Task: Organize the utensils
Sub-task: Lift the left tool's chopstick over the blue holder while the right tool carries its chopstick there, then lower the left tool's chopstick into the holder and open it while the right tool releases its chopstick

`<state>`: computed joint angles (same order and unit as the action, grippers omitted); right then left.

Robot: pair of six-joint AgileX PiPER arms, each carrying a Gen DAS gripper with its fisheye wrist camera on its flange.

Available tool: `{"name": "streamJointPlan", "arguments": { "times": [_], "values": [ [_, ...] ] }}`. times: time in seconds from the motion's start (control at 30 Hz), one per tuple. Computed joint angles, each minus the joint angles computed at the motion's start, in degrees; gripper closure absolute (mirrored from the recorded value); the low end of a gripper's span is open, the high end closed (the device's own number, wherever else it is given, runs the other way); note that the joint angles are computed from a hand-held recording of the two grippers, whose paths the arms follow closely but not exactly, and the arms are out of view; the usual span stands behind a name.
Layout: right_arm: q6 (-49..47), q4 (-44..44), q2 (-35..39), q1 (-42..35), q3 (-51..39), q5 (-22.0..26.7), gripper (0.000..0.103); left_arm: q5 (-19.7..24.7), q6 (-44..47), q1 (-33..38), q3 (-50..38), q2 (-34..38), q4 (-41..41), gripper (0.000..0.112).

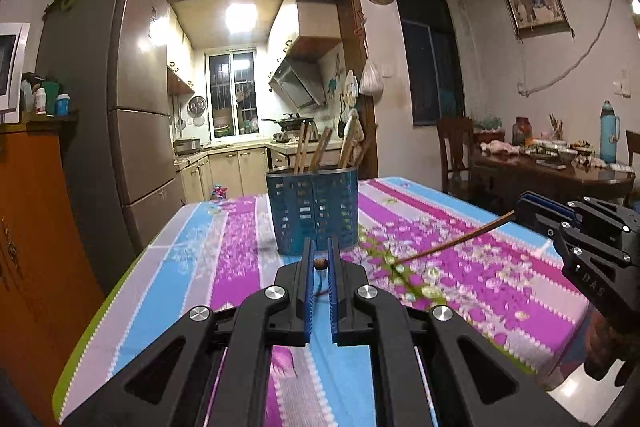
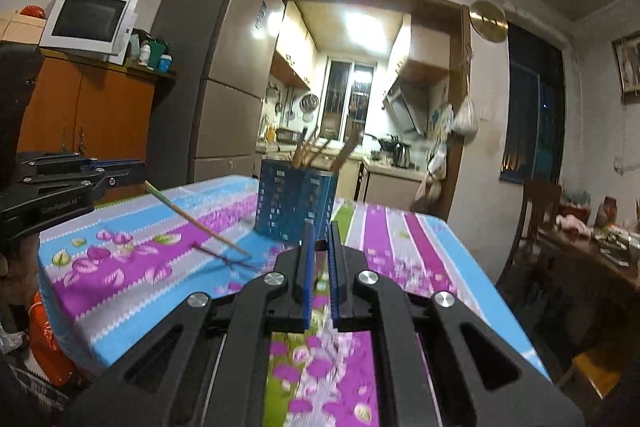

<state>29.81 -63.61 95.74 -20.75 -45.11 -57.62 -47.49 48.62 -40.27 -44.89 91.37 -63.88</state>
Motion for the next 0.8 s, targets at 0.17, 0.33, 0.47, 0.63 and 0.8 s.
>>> {"name": "streamJointPlan", "arguments": {
  "times": [0.17,0.33,0.47,0.63,0.8],
  "values": [
    [2.35,0.62,-0.26,1.61,-4.22,0.39,0.098,5.13,2.32,3.86,-3.52,-1.71,0.41,0.105],
    [6.41,-0.52,0.34,3.72,-9.88,2.51,0.098,10.71,8.68,7.35,-9.72,-1.58,-2.20,0.105],
    [16.38,-5.94,2.40,4.66,-17.77,4.83,0.098,16.14,14.29,10.49,-15.34,-0.53,-6.43,0.105],
    [25.39,-11.17,4.04,5.62,-25.07,6.54,0.098,22.50,23.98,13.91,-21.47,0.41,-15.61,0.105],
    [35.36,-17.25,6.26,6.59,-32.53,7.70,0.098,26.78,36.28,16.71,-27.22,1.72,-27.91,0.105]
  ]
}}
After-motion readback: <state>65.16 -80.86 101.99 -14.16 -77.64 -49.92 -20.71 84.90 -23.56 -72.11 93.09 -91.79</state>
